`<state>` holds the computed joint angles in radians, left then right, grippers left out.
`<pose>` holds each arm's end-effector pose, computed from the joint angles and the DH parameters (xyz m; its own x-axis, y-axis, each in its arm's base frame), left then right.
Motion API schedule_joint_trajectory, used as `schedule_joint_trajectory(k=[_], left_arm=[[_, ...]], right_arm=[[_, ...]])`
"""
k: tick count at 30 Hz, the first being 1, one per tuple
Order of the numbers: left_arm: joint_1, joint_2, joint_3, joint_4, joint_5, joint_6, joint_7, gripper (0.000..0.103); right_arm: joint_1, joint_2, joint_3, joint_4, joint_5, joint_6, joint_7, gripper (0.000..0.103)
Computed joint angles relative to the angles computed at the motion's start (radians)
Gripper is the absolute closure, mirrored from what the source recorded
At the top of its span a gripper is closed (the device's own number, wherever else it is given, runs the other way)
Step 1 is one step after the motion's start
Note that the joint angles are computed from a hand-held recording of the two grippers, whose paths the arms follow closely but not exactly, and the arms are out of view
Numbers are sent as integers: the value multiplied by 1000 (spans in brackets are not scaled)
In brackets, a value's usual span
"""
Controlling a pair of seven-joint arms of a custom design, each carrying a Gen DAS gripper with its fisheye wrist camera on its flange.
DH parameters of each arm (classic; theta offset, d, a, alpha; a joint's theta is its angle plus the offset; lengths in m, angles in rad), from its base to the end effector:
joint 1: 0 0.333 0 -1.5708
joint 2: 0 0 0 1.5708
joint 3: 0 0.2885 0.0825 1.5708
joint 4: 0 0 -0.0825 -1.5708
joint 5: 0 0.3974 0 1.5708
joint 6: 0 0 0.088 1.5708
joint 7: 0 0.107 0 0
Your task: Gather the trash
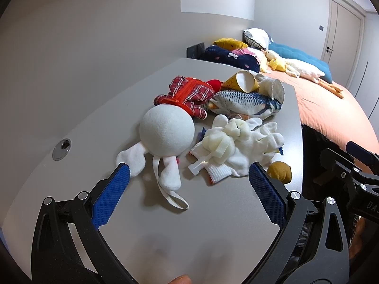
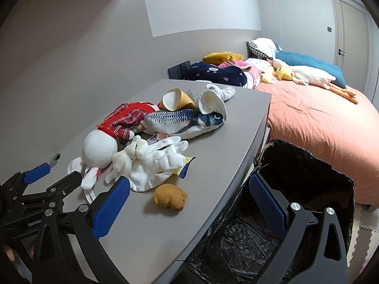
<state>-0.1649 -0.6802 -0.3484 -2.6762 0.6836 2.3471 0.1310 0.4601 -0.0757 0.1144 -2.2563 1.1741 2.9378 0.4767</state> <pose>0.3585 -0.1845 0.4406 0.5225 -0.8524 -0.0197 -0.5953 -0.3482 -0.7241 0.4923 0.2484 0.4174 0.6148 -0.7710 -0.1659 -0.5769 -0.2962 -0.7612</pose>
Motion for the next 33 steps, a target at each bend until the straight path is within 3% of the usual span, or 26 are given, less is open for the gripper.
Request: schedule_joint_trajectory(k=[14, 23, 28, 33], left_arm=[[2, -2, 12, -12, -13, 33, 10, 6], [20, 17, -11, 1, 12, -14, 9, 6], [15, 18, 25, -13, 3, 5, 12, 6], [30, 11, 30, -32, -6, 45, 18, 6]], right_arm=[[-5, 1, -3, 2, 2, 0, -3, 3], [-10, 43, 8, 32, 96, -19, -151, 3], [-23, 78, 18, 54, 97, -56, -169, 3], [-43, 129, 28, 86, 58, -123, -138, 15]])
